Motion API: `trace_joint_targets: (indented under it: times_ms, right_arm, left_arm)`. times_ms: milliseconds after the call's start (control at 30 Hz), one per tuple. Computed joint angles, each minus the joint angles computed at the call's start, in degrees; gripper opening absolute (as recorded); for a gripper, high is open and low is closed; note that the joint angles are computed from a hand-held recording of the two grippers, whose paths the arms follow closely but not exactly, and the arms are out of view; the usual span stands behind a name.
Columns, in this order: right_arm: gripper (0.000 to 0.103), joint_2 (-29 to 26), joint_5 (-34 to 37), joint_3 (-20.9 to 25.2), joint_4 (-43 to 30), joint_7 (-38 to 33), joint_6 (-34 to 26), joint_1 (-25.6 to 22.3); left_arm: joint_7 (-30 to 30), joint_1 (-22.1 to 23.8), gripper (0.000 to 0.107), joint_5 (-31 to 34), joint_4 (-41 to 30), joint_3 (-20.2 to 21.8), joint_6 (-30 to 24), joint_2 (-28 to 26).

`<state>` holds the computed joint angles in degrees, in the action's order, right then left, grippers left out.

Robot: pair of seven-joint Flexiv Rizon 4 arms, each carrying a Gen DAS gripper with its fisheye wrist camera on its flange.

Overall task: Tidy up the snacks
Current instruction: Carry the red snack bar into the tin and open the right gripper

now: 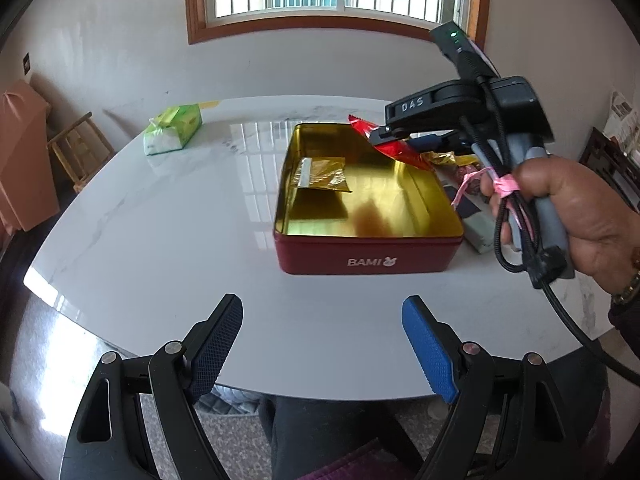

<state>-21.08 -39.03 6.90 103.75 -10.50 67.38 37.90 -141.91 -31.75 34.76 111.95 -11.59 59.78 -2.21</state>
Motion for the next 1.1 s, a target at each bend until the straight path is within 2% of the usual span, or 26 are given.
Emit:
trace_joint_targets:
  times_ms: [333,567,733,800,900,933,1000,1100]
  right_arm:
    - [0.040,-4.1,4.7,0.9,-5.5,-5.3,-7.3,0.6]
    - [0.041,-5.8,4.1,0.3,-8.4,-7.4,-11.3,2.2]
    - [0.043,-5.6,1.1,-1.1,-8.2,-5.4,-11.7,3.3]
    - [0.044,-4.8,-0.8,-1.8,-7.1,-3.5,-10.7,3.5]
    - [0.056,-4.0,-3.4,-2.5,-5.5,0.0,-8.9,3.4]
    - [0.057,-3.5,-4.9,-3.0,-4.6,1.8,-7.5,3.4]
    - [0.057,-1.8,-10.6,-4.9,-1.5,7.5,-2.8,3.5]
    - [0.060,1.7,-21.1,-6.9,2.9,16.3,0.3,3.4]
  left_arm:
    - [0.7,1.0,0.082,-0.5,1.0,0.6,-0.6,0.2]
    - [1.6,1.9,0.082,-1.9,2.1,0.9,0.0,0.2]
    - [1.8,2.1,0.082,-2.8,2.8,1.0,0.2,0.4]
    - [1.8,2.2,0.082,-2.8,2.8,0.9,0.0,0.3]
    - [1.8,2.2,0.082,-3.2,3.1,0.9,0.2,0.4]
    - [1.6,2.1,0.082,-3.1,3.0,0.8,0.0,0.4]
    - [1.7,2.2,0.082,-3.1,3.0,0.8,0.0,0.3]
    - [2.5,2.1,0.082,-3.6,2.7,0.7,-0.4,0.1]
